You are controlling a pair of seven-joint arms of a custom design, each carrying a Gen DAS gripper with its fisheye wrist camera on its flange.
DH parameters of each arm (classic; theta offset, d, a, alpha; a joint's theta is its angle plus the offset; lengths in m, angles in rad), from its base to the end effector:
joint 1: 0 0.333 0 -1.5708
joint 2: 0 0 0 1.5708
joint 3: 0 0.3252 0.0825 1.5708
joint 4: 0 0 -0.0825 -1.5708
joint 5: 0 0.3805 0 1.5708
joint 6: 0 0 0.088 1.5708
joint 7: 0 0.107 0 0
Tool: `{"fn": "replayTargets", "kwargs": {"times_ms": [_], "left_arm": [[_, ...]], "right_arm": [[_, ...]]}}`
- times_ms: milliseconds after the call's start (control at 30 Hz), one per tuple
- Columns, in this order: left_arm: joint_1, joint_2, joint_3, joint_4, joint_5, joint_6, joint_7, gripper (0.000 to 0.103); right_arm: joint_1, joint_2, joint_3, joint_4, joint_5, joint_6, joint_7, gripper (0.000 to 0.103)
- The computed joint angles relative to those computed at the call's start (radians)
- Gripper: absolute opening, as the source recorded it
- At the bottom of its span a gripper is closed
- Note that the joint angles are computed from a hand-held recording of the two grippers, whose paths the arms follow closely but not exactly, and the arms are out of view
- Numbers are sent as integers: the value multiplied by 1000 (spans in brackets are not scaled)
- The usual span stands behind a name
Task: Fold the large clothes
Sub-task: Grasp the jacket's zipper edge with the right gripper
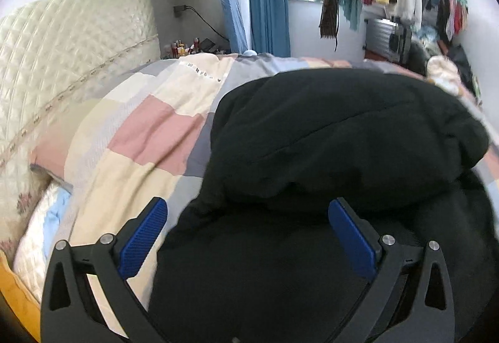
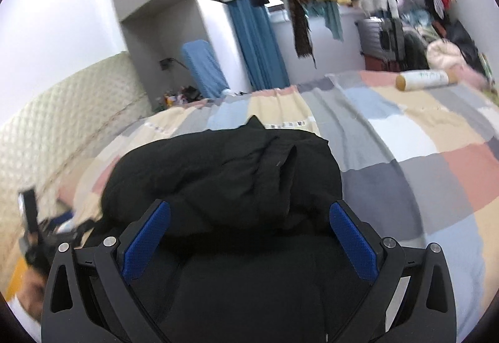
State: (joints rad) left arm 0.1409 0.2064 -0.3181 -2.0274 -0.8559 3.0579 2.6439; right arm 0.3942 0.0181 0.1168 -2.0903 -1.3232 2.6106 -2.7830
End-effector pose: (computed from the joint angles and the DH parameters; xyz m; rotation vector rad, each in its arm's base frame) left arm 0.6209 -0.0398 0.4380 -1.3656 2.0364 -0.8935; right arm 0.4937 0.3006 0.4673 -1.2696 1.8799 -0.7970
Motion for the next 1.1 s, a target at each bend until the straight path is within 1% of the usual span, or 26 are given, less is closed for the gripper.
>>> {"fn": "replayTargets", "kwargs": {"times_ms": [67,100,133,200,233,267,300,333,400,433,467,500,533,567,600,633,667,700,733,767,833,867,900,933,1033,1100], "left_arm": [[-34,37,42,11,90,28,-56,103],[-36,53,47,17,123,37,-78,103],[-34,70,48,24,150,41,-98,103],[-55,100,73,35,220,60,-158,103],[-77,115,98,41,257,70,-194,103],[-96,127,120,50,288,73,-228,103],[-112,138,139,60,312,74,-262,103],[-138,149,170,70,339,75,-304,103],[-125,165,158,92,355,62,-340,103],[-145,174,186,105,379,45,-382,103],[-181,181,233,115,413,33,-437,103],[-198,187,257,122,435,27,-478,103],[-192,199,258,136,436,26,-510,103],[-185,207,257,148,439,24,-536,103],[-169,214,245,161,437,22,-556,103],[-139,221,215,172,425,28,-562,103],[-108,226,184,181,417,35,-565,103],[-90,230,169,190,415,41,-579,103],[-85,235,170,199,421,43,-602,103],[-73,241,167,211,421,47,-626,103],[-27,259,136,237,418,43,-649,103],[-5,265,119,249,418,25,-660,103],[38,278,83,273,405,-18,-667,103],[65,287,62,288,400,-47,-679,103],[99,298,31,298,414,-62,-702,103],[98,293,29,289,437,-52,-709,103]], "right_arm": [[-19,46,-22,31,-18,56,23,102],[-27,70,-34,47,-25,97,25,100],[-37,99,-46,68,-14,143,-7,97],[-27,126,-59,93,2,134,-51,91],[-23,145,-65,109,14,127,-79,87],[-22,165,-73,122,37,137,-107,84],[-21,180,-80,132,57,151,-127,79],[-16,194,-90,140,68,159,-138,76],[-1,209,-111,152,67,159,-142,72],[8,218,-118,160,65,144,-142,68],[13,227,-124,168,69,142,-145,65],[16,235,-130,175,72,148,-147,59],[17,249,-134,188,80,161,-158,52],[19,264,-135,206,102,162,-188,49],[24,275,-138,222,125,158,-219,43],[32,288,-139,243,146,151,-254,38],[42,298,-145,262,154,150,-273,37],[51,311,-152,281,158,157,-288,35],[60,321,-160,297,157,167,-299,35],[73,333,-169,318,148,175,-311,34],[99,359,-181,360,145,156,-349,34],[116,376,-185,388,150,124,-378,34],[127,394,-188,413,161,98,-401,34],[136,406,-194,428,170,85,-412,34],[152,448,-207,469,216,47,-446,38],[153,469,-218,481,241,50,-469,42]]}}
